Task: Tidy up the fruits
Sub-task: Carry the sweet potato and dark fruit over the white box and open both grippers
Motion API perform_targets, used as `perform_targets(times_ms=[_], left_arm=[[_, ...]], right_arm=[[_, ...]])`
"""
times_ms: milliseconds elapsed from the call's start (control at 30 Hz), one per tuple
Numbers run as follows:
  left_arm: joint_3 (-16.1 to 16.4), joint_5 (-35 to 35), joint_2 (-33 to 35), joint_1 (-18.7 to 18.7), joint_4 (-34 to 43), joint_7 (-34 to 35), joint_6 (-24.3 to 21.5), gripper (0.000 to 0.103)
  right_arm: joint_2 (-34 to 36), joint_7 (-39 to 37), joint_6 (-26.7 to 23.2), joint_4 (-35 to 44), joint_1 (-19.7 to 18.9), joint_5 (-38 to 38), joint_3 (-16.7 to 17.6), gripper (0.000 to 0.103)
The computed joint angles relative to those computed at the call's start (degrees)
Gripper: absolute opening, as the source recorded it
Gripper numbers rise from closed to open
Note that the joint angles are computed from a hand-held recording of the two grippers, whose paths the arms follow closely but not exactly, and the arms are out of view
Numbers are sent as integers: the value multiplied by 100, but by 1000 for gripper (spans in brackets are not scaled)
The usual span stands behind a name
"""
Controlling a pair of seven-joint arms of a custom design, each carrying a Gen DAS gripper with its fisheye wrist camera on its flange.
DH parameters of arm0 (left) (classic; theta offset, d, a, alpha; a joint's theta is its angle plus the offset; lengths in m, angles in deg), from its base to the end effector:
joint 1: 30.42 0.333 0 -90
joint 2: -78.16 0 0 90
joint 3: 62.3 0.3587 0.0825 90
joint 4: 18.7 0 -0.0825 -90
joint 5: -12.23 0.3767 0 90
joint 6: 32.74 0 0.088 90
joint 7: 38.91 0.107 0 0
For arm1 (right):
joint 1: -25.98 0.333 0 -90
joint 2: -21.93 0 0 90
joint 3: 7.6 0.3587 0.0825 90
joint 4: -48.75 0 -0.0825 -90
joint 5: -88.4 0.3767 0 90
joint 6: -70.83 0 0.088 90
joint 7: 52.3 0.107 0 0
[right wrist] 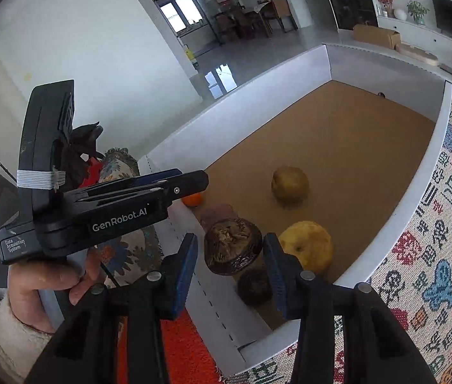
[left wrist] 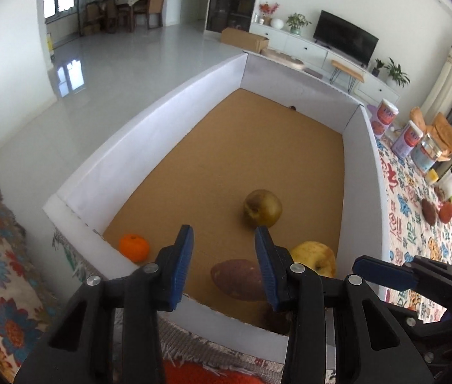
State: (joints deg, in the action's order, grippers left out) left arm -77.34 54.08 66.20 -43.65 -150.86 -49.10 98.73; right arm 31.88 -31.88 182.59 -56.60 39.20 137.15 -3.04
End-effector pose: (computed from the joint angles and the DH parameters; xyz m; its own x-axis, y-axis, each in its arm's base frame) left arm 0.4308 -0.2221 0.4971 0.6866 -0.7158 0.1276 -0.5210 -0.6067 -0.6004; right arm 0.5664 0.2312 0.4950 0.8840 -0.2275 -0.4083 -0.4444 -0.6801 -0.5831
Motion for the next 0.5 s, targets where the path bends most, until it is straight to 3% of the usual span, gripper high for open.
perform_targets(times_ms=[33, 100, 167, 233, 367, 500], left_arm=[[-36, 22, 33, -7, 59, -11, -110, 46], [-119, 166, 46, -34, 153, -150, -261, 76], [-285, 466, 138, -103, 367, -348, -590, 90], [-398, 690, 367, -236, 722, -262, -940, 91], [-513, 1121, 1014, -608, 1565, 117, -1457, 95], [-455, 1478, 1747, -1036, 2436, 595, -1854, 96]], right_arm=[[23, 66, 25, 39, -1, 59, -1, 44], [28, 65, -145, 148, -119, 268, -43, 58], [-124, -308, -255, 104, -323, 621, -122, 62], [-338, -827, -78, -28, -497, 826, -249, 63], [-448, -1822, 618, -336, -903, 1164, -574, 78], [-31, -2107, 1539, -361, -1352, 923, -864, 78]])
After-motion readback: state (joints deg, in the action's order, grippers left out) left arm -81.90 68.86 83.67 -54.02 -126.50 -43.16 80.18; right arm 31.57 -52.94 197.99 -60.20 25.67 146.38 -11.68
